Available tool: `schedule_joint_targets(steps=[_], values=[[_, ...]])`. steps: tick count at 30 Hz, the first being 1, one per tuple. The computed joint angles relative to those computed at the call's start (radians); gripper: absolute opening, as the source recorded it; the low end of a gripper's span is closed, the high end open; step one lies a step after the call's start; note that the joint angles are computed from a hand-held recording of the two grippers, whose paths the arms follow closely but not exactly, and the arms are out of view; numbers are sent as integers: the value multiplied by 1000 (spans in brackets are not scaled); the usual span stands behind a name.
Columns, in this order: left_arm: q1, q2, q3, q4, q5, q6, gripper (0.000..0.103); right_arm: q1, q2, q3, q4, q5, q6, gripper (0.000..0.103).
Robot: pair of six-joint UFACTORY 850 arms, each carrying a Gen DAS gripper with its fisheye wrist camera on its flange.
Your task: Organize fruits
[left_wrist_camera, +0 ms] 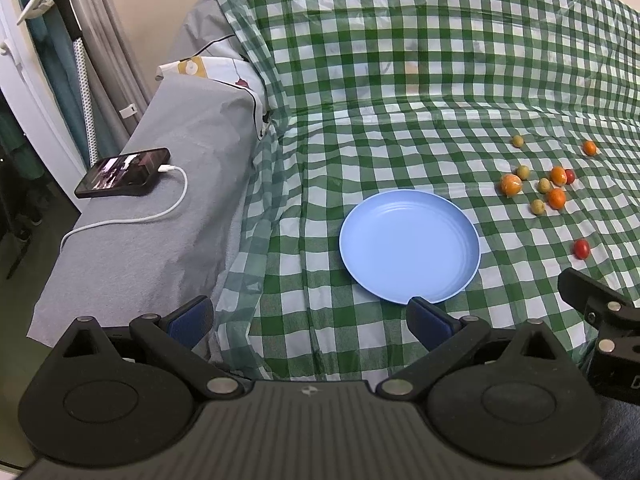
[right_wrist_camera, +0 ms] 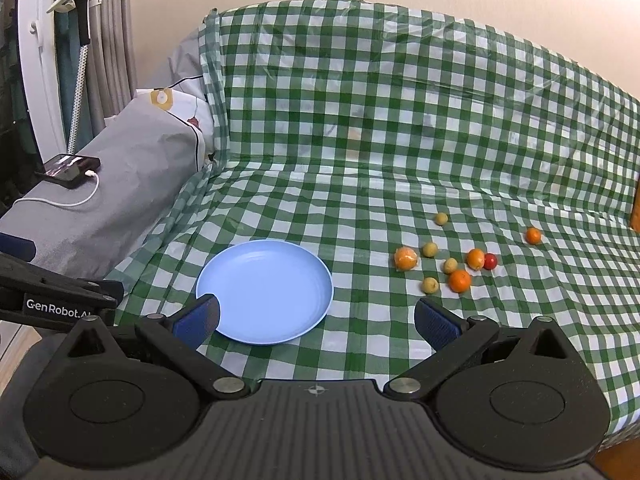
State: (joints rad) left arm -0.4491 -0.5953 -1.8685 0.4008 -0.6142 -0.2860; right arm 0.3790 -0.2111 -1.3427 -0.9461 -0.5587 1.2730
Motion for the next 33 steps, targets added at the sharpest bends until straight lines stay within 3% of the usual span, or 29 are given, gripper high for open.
schedule_joint_targets(steps=[33], values=[[5, -5, -10, -10, -8, 10, 103, 6, -11, -11, 8, -7, 6, 103]])
